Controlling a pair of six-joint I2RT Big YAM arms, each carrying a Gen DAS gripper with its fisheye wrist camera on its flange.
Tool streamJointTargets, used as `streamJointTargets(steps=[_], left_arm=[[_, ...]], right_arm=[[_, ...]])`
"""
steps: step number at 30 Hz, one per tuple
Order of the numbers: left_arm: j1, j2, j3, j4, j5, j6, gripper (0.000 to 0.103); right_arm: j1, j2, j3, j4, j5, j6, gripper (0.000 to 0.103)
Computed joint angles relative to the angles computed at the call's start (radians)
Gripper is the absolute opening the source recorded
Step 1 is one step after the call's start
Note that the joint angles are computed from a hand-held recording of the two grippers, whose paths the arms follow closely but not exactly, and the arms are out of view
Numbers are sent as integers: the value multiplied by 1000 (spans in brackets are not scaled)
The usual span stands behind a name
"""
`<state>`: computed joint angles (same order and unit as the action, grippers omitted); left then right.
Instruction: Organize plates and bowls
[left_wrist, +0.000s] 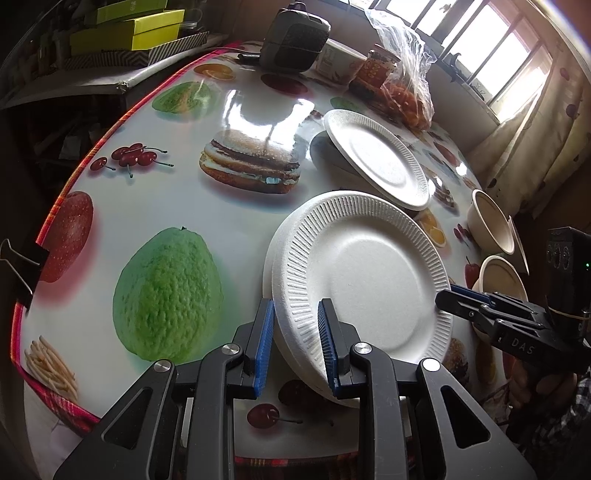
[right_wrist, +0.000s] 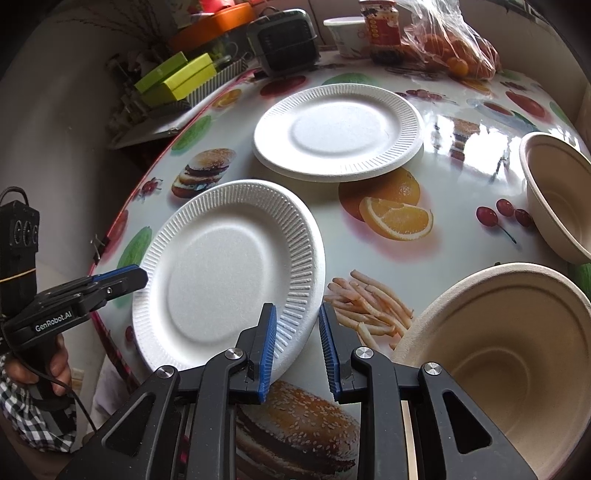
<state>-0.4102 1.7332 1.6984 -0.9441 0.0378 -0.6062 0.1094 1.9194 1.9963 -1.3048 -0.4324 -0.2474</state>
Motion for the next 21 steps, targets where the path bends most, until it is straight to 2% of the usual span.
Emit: streamJointTargets(steps=[10,13,21], left_arm=[[7,-5,1,5,-3,2,27],[8,-10,6,7,-7,4,31],[17,32,121,-34,-21,36,34]], right_arm=[[2,-6,1,1,6,-5,34],[-1,-8,12,-2,7,-2,38],[-29,2,114,-17,-12,3,46]])
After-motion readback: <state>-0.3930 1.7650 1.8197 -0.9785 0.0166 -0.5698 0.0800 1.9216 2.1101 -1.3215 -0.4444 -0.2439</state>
